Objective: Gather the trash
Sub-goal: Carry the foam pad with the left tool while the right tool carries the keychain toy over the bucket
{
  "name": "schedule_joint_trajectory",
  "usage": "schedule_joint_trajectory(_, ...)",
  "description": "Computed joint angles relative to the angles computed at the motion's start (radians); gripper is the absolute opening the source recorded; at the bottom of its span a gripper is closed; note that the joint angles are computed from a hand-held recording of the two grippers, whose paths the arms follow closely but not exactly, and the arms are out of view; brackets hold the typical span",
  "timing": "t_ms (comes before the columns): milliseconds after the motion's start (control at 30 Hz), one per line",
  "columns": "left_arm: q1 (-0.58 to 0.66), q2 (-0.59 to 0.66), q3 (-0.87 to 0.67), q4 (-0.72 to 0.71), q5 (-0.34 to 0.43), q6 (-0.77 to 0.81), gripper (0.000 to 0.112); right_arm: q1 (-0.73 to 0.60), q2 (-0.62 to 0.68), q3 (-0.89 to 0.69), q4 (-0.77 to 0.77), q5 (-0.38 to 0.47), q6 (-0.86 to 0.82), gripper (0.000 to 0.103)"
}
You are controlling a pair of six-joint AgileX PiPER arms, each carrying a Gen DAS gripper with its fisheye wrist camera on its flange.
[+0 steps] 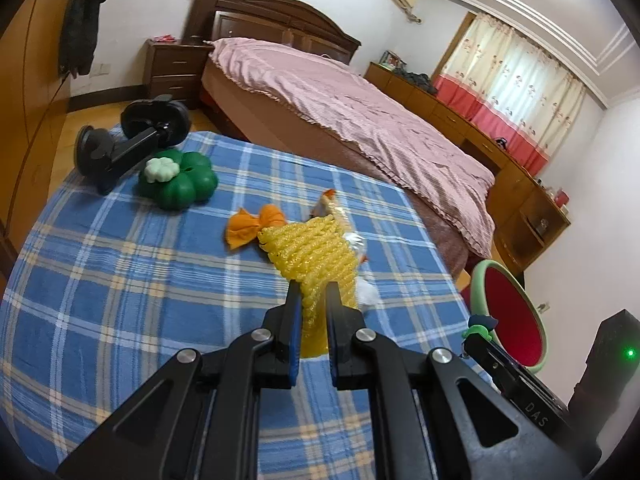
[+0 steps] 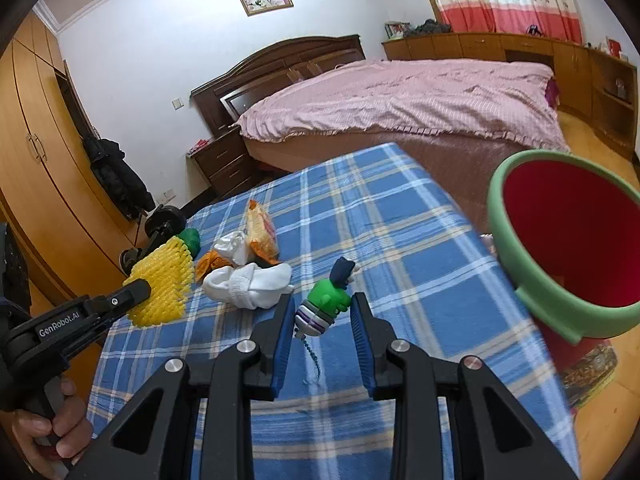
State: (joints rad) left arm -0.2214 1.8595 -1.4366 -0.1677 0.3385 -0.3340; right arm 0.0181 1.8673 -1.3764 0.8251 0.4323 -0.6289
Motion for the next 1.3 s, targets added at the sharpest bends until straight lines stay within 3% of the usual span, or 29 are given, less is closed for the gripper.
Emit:
schedule_joint_trajectory(367, -0.056, -0.025, -0.011, 0.022, 0.001, -0.010, 0.010, -0.065, -0.090, 0.100, 0.174, -0.015, -0.168, 0.032)
schedule_joint_trajectory(700, -0.104, 0.010, -0.084, 0.027, 0.035, 0.010, 0.010, -0.111, -0.130, 0.141, 0.240, -0.039, -0.239, 0.032)
schedule_joint_trajectory(1300, -0.218, 0.181, -0.398, 0.018, 0.162, 0.077, 0.010, -0.251, -0.179, 0.153, 0.318, -0.081, -0.322, 0.032)
